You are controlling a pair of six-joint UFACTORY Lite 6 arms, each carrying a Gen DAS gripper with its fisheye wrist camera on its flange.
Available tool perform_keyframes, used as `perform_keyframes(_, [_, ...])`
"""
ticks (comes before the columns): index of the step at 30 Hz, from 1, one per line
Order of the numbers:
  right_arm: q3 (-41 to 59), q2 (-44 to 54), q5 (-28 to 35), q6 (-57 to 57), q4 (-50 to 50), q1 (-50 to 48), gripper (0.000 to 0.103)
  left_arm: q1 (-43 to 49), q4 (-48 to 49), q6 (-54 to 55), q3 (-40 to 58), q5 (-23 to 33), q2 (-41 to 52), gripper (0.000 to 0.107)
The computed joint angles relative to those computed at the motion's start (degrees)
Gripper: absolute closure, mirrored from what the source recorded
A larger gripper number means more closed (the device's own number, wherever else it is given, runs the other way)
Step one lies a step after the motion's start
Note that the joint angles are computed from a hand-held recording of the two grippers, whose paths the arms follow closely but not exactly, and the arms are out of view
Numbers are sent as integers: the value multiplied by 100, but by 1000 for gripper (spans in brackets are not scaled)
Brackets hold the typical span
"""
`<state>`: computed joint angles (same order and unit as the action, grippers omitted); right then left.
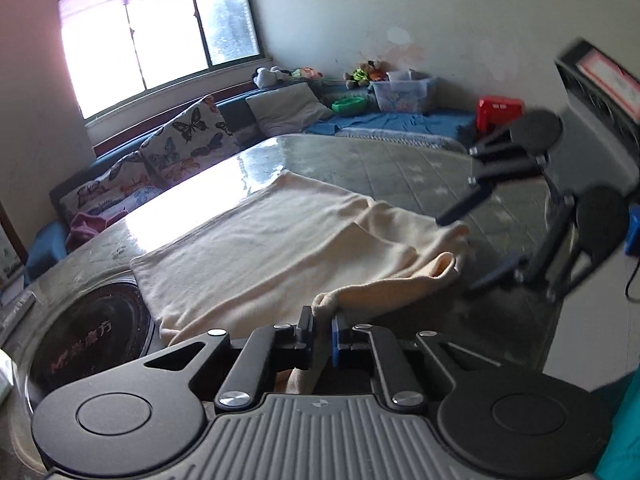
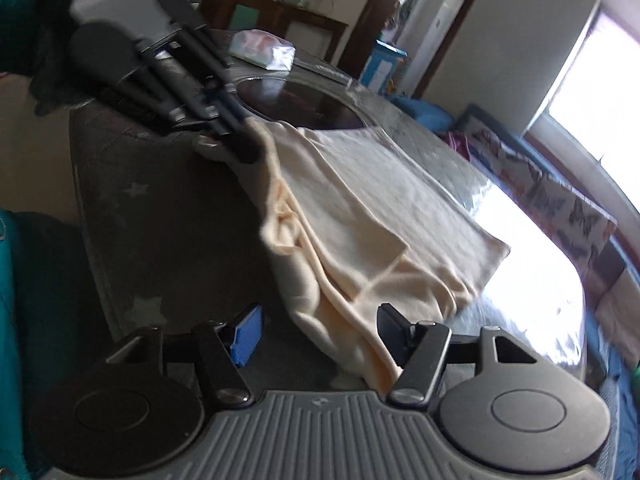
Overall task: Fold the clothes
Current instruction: 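Lift the hem with both grippers and fold it toward the collar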
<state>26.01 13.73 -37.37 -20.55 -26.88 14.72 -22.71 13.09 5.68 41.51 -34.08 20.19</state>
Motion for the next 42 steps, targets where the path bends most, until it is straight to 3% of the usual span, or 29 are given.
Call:
perform_keyframes(3, [295,467,-396,-76,193,188,43,116,342,-477,129,77,34,98])
perform_keyframes(5, [529,666,-388,111,111,237,53,124,354,-518,74,32,14,98])
perform_keyframes(7, [1017,875,11,1036,-611,160,73,141,347,-482,-22,-26,-12,97])
perform_keyframes(9, [1430,1007,323,2064,-1367,57,86,142,235,-345,-157,-99,-47,93])
perform_keyframes(10, [1585,1026,408,2616,-1798,-32,88,127,112,-237,-237,-160,-65,90])
perform_keyframes(14, [2041,1013,475,4541,-3275,-339,90,61,-371,294,-635,-503,-139,76])
perform_keyframes(17, [2289,1044,408,5352,-3894,-489,90,0,-750,679,-780,-670,-74,68])
perform_keyframes(20, [2508,1100,327,6039,-4388,-608,90,-58,-1065,1104,-848,-828,19,67])
perform_keyframes(24, [2500,1099,342,6007,-4296,-594,90,-190,-1661,1827,-821,-1172,289,67])
perform_keyframes(25, [2491,1107,358,5936,-4227,-577,90,-185,-1689,1910,-805,-1215,344,67])
perform_keyframes(28, [2291,1061,372,5462,-3764,-494,93,-107,-1575,1986,-762,-1234,456,89])
perform_keyframes(30, [2138,1007,347,5164,-3474,-451,94,-5,-1367,1926,-839,-1333,424,97])
perform_keyframes(36, [1652,543,56,4933,-3451,-580,95,267,-688,1222,-1321,-1266,-355,100])
perform_keyframes(42, [812,-818,-33,6052,-4968,-903,95,490,433,28,-2281,-254,-2310,100])
